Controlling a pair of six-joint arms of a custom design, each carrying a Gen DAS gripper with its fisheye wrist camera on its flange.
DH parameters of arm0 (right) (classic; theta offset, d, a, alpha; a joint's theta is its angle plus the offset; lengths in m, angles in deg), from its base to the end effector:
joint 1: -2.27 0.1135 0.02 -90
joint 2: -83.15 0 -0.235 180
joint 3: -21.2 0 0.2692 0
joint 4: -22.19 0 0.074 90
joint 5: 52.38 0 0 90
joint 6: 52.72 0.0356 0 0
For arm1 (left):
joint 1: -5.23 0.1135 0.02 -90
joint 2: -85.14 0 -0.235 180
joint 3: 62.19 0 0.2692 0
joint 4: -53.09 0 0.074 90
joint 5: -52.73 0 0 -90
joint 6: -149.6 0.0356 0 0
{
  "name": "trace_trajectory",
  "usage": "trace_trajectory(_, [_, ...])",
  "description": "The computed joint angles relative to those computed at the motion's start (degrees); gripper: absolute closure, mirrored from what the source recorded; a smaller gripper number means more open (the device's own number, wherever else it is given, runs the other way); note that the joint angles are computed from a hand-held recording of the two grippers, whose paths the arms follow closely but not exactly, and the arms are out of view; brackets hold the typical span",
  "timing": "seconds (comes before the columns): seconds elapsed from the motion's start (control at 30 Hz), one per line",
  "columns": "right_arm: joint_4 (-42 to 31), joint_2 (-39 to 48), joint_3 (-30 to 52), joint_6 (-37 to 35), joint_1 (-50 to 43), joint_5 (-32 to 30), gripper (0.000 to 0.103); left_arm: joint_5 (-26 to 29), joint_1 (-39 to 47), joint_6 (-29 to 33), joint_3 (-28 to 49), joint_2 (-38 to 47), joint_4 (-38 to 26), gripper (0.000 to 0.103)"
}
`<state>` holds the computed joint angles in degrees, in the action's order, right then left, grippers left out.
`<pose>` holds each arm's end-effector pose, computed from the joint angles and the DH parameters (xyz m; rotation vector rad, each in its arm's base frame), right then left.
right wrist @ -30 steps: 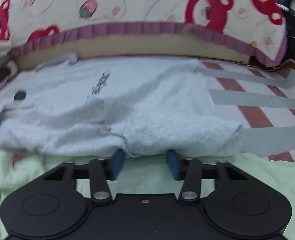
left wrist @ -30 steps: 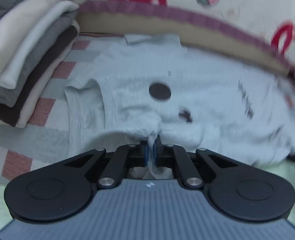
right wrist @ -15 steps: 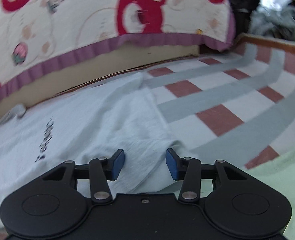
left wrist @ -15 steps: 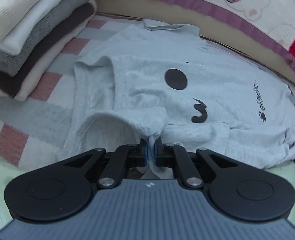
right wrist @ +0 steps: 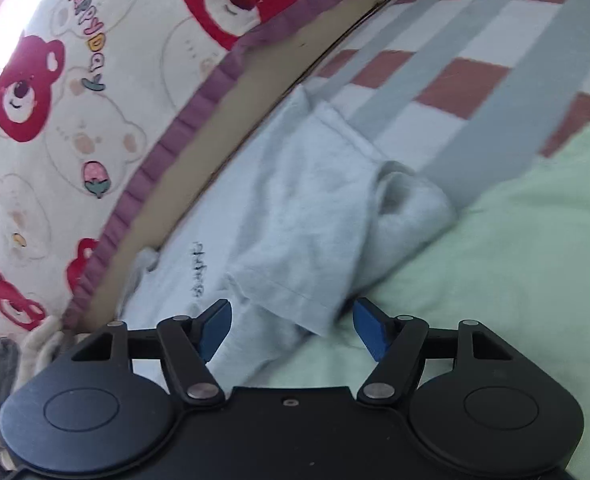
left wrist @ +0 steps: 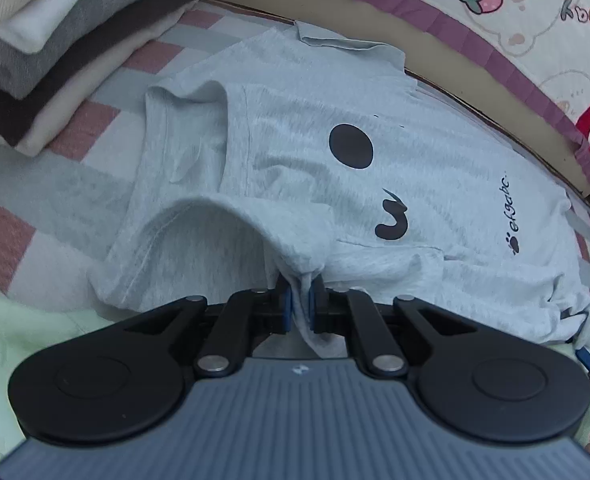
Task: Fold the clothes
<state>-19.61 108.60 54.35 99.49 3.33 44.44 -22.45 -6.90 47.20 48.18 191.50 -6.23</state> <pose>0.1652 -0.0012 0.1892 1.1812 1.8623 0.5016 0.4052 -0.0964 0.2687 0.0980 2.5606 -0.4953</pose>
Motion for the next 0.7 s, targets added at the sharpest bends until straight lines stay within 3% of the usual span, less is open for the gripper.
trace_trajectory(0.07, [0.05, 2.19, 1.51, -2.10, 0.43, 2.40, 0.067, 0.72, 0.18, -0.19, 0.00, 0.05, -0.60, 0.090])
trace_trajectory(0.1, [-1.21, 2.41, 2.90, -5.06, 0.65, 3.47, 0.094, 1.03, 0.23, 0.08, -0.02, -0.11, -1.01, 0.089])
trace_trajectory(0.2, [-4.65, 1.61, 7.08, -15.76, -1.09, 4.00, 0.094, 1.93, 0.38, 2.53, -0.45, -2.11, -1.53, 0.099])
trace_trajectory(0.4, [-15.63, 2.67, 20.90, -39.13, -19.53, -12.02, 0.094, 9.62, 3.25, 3.11, -0.28, -7.87, -3.16, 0.099])
trace_trajectory(0.5, [-22.27, 5.67, 27.81, -49.52, -29.29, -21.30, 0.094, 10.03, 4.45, 3.32, -1.60, -10.39, -3.95, 0.099])
trace_trajectory(0.7, [-23.27, 2.42, 16.64, -43.33, -30.43, -18.08, 0.093, 9.00, 5.22, 3.79, -1.31, -7.14, -7.72, 0.096])
